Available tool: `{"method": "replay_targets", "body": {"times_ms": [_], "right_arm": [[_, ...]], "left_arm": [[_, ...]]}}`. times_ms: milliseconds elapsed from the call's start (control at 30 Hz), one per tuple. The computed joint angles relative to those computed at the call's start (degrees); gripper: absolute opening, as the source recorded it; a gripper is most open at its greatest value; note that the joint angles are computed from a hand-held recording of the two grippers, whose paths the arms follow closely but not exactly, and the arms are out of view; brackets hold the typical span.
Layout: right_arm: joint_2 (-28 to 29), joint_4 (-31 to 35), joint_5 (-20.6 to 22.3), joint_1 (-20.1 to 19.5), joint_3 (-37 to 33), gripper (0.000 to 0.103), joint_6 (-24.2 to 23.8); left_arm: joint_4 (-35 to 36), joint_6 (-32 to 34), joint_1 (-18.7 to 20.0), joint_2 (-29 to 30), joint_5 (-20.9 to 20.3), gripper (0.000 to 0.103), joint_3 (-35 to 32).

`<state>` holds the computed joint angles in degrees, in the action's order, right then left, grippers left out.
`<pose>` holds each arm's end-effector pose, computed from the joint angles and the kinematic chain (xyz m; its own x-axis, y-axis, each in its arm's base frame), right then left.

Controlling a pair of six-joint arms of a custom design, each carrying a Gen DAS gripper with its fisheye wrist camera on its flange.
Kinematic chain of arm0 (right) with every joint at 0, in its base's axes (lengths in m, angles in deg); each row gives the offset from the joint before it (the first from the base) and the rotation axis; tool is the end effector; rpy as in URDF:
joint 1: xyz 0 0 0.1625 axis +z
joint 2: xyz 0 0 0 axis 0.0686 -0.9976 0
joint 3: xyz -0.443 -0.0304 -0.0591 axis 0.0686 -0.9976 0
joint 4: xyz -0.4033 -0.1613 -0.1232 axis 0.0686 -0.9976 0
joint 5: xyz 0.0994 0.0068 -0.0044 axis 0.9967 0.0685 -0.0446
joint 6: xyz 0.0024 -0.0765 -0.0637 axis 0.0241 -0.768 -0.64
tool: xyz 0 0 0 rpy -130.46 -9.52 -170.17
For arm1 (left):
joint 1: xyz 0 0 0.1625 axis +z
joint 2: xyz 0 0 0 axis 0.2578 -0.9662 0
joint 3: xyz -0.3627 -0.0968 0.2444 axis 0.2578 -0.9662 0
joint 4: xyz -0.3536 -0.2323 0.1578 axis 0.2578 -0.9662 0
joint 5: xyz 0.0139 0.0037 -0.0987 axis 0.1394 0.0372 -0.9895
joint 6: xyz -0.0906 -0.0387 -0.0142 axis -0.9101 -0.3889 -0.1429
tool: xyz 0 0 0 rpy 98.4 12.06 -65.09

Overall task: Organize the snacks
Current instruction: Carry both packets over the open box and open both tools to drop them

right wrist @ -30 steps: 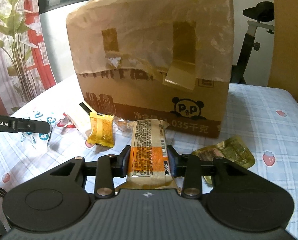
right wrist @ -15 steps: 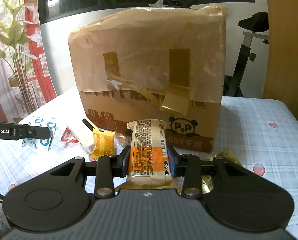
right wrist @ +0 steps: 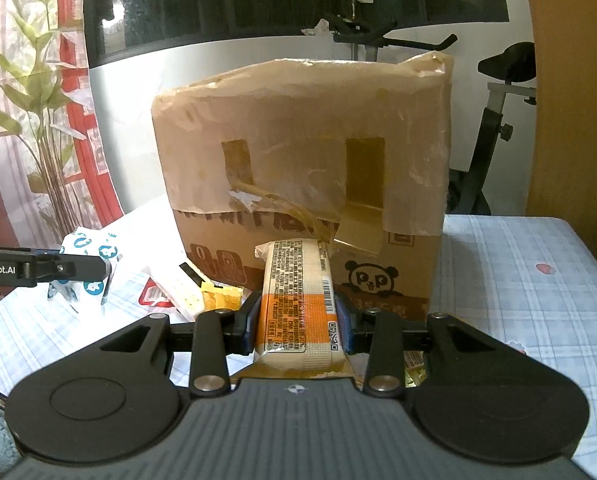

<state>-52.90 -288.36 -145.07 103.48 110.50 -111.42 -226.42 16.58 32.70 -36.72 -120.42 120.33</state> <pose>0.2724 -0.5110 0.0885 -0.7566 -0.3651 0.5425 -0.6536 0.4465 -0.6111 -0.1612 -0.4902 0.2271 -0.8016 0.0441 -0.5962 0.5262 0.5253 -0.6687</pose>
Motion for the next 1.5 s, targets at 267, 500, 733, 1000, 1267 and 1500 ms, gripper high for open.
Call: {"method": "replay_targets", "body": {"times_ms": [267,500,733,1000,1267,1500], "right_arm": [[-1.43,-2.09,2.14,1.14,0.75,0.039,0.50],[-4.79,-3.88,6.61,3.52,0.37,0.039,0.39],[-5.27,1.95,7.78,4.63,-8.32,0.039,-3.47],[0.65,8.67,2.87,4.66,-24.02,0.039,-6.23],[4.78,13.22,-1.98,3.42,-31.34,0.039,-3.52],[4.86,16.58,-4.18,2.93,-31.05,0.048,-1.78]], "left_arm": [[-1.80,2.85,-0.95,-0.82,-1.31,0.044,-1.57],[-6.08,10.80,-1.90,-0.83,-4.29,0.045,-5.90],[-5.51,15.37,0.32,1.72,-9.35,0.045,-14.29],[-0.94,19.44,3.71,8.94,-11.68,0.045,-28.65],[5.89,19.32,5.76,13.57,-9.65,0.045,-37.06],[9.05,19.30,6.92,14.17,-8.43,0.057,-38.08]]}}
